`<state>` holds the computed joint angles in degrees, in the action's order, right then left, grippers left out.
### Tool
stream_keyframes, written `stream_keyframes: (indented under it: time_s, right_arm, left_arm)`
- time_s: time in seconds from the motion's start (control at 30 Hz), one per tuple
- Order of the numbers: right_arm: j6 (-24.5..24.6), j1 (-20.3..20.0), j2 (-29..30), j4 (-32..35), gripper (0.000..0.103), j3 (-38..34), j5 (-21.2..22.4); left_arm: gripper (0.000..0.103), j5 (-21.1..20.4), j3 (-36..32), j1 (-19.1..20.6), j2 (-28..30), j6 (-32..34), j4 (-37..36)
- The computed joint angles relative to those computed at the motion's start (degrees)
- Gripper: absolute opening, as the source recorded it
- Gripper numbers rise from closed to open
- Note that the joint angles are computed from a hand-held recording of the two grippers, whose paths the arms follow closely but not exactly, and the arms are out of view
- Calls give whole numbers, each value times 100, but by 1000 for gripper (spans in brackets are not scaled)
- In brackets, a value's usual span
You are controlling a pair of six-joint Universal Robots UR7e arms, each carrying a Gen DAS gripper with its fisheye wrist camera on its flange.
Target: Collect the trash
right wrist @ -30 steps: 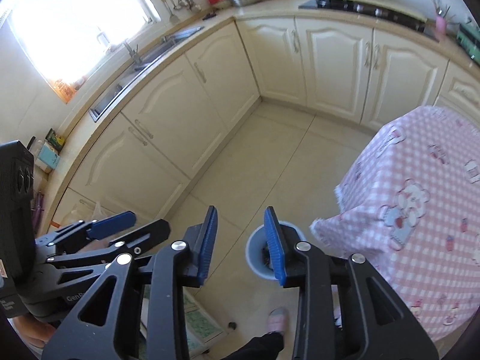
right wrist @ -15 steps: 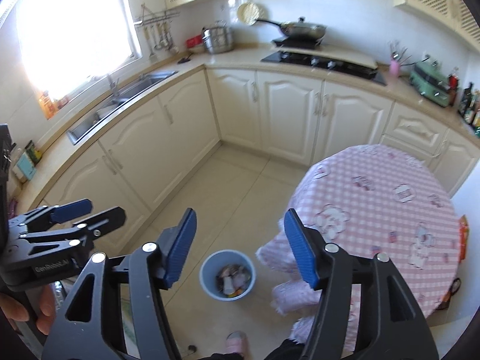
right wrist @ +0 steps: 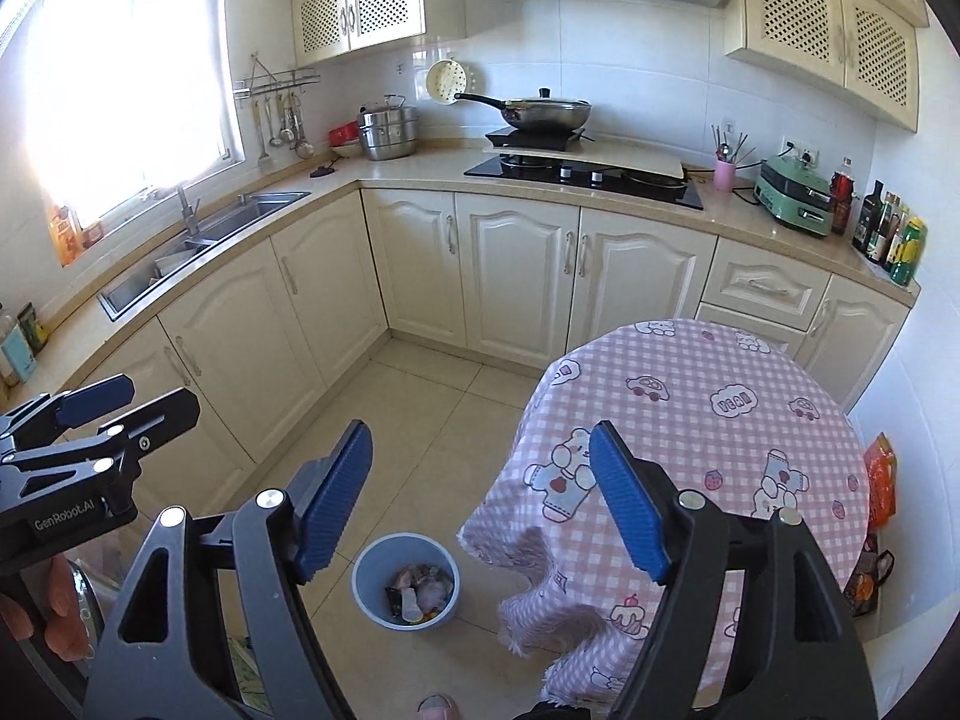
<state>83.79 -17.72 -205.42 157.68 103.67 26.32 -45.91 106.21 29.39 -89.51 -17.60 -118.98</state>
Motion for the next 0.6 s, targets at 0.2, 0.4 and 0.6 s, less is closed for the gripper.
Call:
stream_keyframes:
  time_s: [0.2, 0.4, 0.6]
  right_arm:
    - [245, 69, -9, -294, 75, 43, -5]
    - [305, 57, -27, -346, 76, -18, -42]
    - [338, 70, -53, -406, 77, -27, -25]
  left_arm:
    - [79, 300, 170, -119, -54, 122, -130]
    - [79, 286, 152, -76, -8, 241, -170]
    - [79, 240, 161, -29, 11, 313, -262]
